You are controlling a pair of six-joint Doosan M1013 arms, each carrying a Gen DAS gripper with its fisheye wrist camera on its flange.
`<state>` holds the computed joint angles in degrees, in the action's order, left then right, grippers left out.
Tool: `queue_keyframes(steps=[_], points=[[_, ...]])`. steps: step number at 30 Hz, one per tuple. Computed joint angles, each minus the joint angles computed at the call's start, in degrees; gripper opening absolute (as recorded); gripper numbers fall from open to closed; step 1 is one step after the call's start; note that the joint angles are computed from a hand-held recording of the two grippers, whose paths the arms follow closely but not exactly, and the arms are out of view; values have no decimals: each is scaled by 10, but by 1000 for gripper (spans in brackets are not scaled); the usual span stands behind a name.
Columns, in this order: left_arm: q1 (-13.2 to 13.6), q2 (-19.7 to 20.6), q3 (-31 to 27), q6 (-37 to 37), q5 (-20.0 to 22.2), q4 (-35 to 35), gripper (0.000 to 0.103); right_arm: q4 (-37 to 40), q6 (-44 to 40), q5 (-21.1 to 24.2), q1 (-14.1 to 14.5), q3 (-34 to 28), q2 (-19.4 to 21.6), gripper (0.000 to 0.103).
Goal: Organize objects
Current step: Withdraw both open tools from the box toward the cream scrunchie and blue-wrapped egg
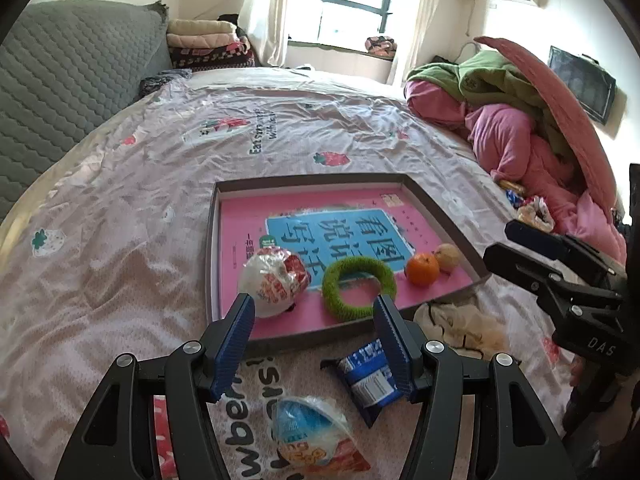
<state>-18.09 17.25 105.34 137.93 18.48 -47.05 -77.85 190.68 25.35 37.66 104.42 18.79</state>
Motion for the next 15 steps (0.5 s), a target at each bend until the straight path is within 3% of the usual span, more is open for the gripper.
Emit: queue_keyframes(steps=[15], points=[[2, 1, 12, -23, 6, 43, 63, 55, -66, 8, 11, -1, 5, 60]])
